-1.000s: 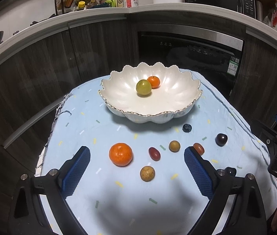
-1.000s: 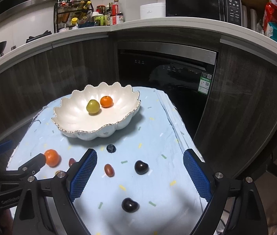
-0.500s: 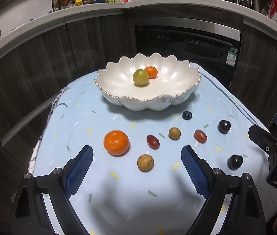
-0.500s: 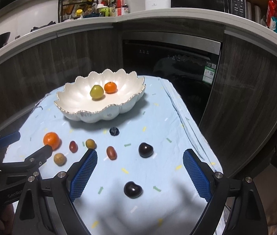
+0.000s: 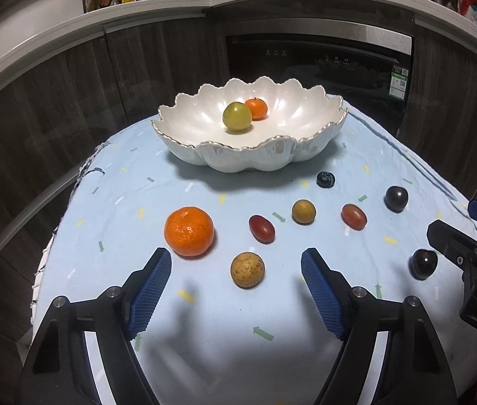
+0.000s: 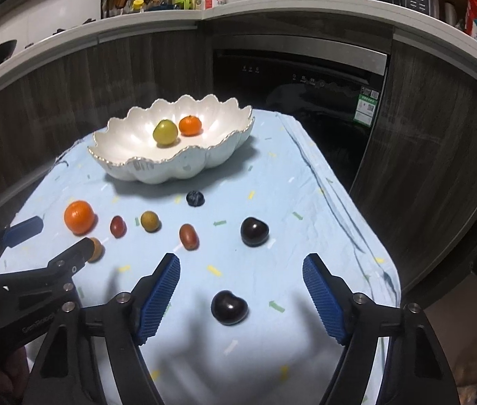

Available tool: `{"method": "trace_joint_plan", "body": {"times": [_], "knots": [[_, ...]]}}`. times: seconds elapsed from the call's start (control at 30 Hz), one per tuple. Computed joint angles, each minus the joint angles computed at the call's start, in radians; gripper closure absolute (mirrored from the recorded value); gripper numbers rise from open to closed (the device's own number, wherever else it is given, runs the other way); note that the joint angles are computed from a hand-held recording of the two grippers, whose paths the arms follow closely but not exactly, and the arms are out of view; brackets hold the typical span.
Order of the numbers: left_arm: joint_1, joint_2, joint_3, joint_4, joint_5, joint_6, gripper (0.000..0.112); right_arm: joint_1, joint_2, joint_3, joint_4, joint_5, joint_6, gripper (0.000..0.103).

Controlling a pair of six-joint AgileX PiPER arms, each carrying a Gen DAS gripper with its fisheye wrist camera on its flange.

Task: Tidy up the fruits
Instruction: 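Grasp the brown round fruit with the left tool while the right tool grasps the dark plum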

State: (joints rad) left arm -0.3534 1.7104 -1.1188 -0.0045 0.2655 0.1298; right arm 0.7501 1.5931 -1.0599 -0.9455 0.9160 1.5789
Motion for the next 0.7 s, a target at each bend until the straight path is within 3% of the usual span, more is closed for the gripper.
{"method": "trace_joint_plan", "body": {"times": [0.23,0.7], "knots": [[0.000,0.052,-0.032,0.004,0.018,-0.003,0.049,-0.036,0.032,0.003,0.076,-0.055,-0.061,0.039],[-0.003,0.112,-0.087,-0.017,0.068,0.005,0.063,-0.095,0.056,0.006,0.190,-0.123,-0.141,0.052]]}}
